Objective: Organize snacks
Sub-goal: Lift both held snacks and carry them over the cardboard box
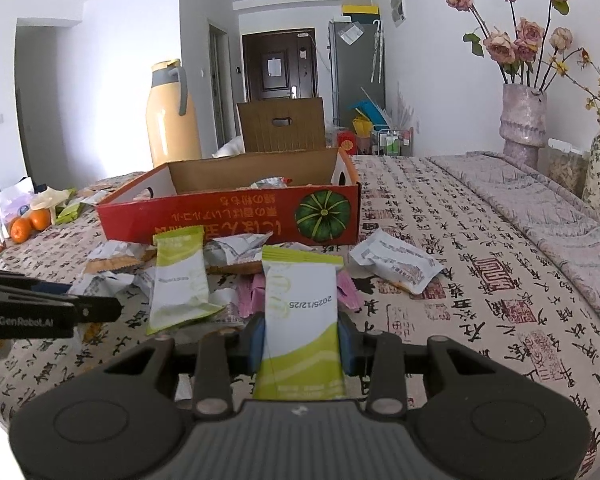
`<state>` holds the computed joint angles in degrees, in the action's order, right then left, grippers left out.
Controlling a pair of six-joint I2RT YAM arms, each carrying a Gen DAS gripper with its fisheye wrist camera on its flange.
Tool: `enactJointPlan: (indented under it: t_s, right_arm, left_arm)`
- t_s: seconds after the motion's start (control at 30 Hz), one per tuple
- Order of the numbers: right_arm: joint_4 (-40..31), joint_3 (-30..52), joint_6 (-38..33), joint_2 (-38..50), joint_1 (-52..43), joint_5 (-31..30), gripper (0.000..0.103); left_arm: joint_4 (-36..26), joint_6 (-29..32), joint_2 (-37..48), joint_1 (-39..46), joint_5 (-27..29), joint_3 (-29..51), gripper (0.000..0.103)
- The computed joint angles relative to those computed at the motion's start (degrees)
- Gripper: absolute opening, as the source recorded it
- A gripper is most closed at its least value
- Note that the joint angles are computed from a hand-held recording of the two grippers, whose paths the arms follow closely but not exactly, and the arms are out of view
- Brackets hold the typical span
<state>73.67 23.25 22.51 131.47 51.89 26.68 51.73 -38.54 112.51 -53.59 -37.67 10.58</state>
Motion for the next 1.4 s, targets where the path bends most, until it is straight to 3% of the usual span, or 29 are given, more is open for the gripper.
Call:
enactJointPlan:
  t_s: [0.67, 1.4]
  right_arm:
    - [-1.46, 1.54, -3.96, -5.3, -0.29, 0.36, 0.035]
    - [-15.18, 20.49, -9.7, -6.24, -7.7, -6.72, 0.035]
  left_arm:
    - [-3.81, 4.02, -12.59, 1.15, -4.67, -1.47, 0.043]
    - [-7.51, 15.33, -18.07, 16.3, 0.73, 7.39, 0.043]
